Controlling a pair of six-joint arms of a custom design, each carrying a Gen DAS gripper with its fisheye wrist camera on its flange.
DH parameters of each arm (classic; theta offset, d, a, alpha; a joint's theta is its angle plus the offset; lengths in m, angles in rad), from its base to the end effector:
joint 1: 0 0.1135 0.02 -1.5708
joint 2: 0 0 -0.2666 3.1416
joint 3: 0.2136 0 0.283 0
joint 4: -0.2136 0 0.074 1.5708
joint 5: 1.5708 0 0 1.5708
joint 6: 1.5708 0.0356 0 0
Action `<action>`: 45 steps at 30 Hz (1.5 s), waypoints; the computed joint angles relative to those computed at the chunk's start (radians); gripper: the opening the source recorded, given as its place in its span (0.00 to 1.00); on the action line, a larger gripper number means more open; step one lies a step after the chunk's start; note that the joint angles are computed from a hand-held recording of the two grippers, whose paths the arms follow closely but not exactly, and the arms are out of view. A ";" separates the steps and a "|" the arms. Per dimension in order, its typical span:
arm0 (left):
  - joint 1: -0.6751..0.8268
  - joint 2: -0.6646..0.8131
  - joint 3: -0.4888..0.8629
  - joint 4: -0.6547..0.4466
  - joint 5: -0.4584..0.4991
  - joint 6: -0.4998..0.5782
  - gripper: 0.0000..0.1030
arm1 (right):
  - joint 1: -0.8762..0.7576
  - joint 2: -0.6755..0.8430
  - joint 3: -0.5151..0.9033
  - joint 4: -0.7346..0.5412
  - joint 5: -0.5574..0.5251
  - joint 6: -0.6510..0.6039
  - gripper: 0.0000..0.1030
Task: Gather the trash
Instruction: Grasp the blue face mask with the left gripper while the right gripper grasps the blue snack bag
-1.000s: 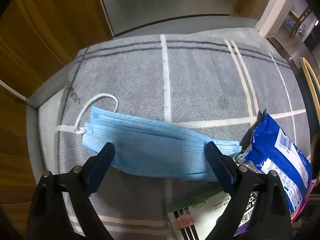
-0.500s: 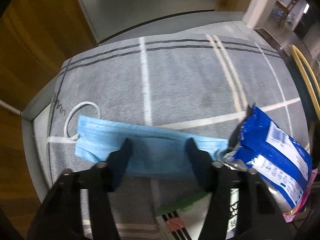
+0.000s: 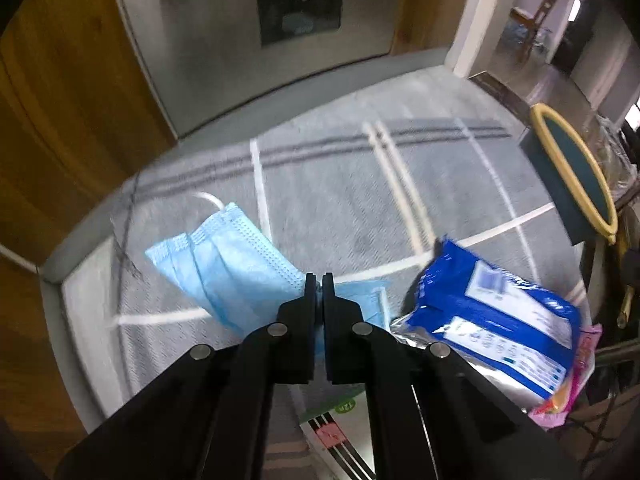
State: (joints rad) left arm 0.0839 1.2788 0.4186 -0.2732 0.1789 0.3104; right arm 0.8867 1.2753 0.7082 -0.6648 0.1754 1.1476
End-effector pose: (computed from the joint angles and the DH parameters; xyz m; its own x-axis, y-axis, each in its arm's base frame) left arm 0.2151 0.0117 0.0995 -0.8618 0.2292 -0.4526 0.2687 0.9629 -0.0241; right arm 0.1591 0.1853 0.1677 -0.9071 0.3082 -0.2866 0.2451 0.9404 0.2355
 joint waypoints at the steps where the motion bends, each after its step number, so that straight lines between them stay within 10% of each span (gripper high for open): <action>1: 0.009 -0.043 0.003 -0.030 0.023 0.005 0.03 | -0.002 -0.006 -0.005 0.006 -0.004 0.004 0.92; 15: 0.028 -0.577 0.053 -0.489 0.108 0.186 0.02 | -0.020 0.014 -0.064 0.105 -0.121 0.000 0.91; 36: 0.020 -0.591 0.036 -0.504 0.171 0.189 0.02 | -0.086 0.095 -0.176 0.311 -0.310 0.111 0.60; 45: 0.002 -0.599 0.041 -0.506 0.179 0.172 0.02 | -0.079 0.108 -0.155 0.306 -0.320 0.076 0.25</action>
State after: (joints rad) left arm 0.0854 0.6802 0.4600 -0.7787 0.3584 0.4824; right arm 0.8075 1.3829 0.5528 -0.3588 -0.1441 1.2233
